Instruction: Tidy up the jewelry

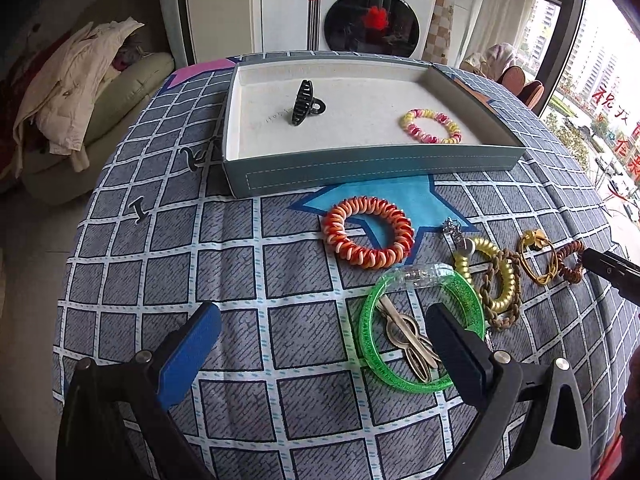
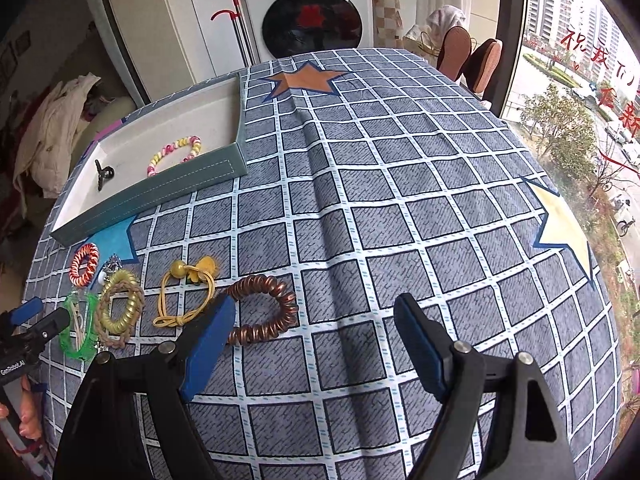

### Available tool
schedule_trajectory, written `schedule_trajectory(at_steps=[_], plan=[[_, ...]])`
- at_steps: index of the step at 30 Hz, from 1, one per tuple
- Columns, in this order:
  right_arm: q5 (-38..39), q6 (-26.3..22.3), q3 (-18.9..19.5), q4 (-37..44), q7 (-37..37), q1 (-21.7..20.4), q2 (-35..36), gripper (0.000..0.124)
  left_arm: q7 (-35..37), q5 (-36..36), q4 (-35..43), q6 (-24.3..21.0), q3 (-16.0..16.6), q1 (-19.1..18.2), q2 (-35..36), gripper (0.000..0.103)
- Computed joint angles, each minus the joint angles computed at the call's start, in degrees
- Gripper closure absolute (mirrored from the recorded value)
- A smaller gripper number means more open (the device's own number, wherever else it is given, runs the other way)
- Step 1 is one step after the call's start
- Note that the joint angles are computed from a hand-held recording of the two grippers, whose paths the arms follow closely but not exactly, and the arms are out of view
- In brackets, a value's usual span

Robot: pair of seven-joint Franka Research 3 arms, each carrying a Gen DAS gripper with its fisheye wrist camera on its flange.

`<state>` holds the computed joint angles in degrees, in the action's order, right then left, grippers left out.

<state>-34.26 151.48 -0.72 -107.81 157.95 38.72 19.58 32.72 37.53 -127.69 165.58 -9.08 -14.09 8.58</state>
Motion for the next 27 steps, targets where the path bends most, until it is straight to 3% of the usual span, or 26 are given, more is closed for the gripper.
schedule_trajectory(at_steps=[6, 12, 15, 20, 24, 26, 27], plan=[[1.2, -2.4, 0.6, 2.9, -4.1, 0.1, 2.1, 0.055, 1.6, -1.4, 0.8, -1.0, -0.6, 0.0, 1.0, 0.001], [0.8, -4.5, 0.1, 5.8, -7.3, 1.6, 4.2, 0.073, -2.0, 4.2, 1.3, -1.9, 0.7, -1.8, 1.1, 0.004], [1.2, -4.3, 0.0, 6.2, -7.9, 1.8, 4.6, 0.082, -0.9, 3.6, 0.9, -0.7, 0.2, -1.3, 0.9, 0.013], [1.9, -4.8, 0.1, 7.1, -9.7, 2.4, 5.0, 0.108, 0.8, 3.7, 0.8, 0.3, -0.2, -1.3, 0.8, 0.028], [0.9, -4.8, -0.6, 6.4, -8.2, 3.3, 4.5, 0.11, 6.3, -0.7, 0.0, 3.2, -1.6, -0.2, 0.8, 0.057], [0.8, -4.2, -0.7, 5.2, -7.0, 3.1, 3.6, 0.11, 6.2, -0.6, 0.1, 3.3, -1.0, -0.8, 0.9, 0.057], [0.7, -4.1, -0.7, 4.7, -6.5, 3.1, 3.2, 0.11, 6.8, -1.6, -0.3, 4.3, -1.1, -0.5, 0.8, 0.063]])
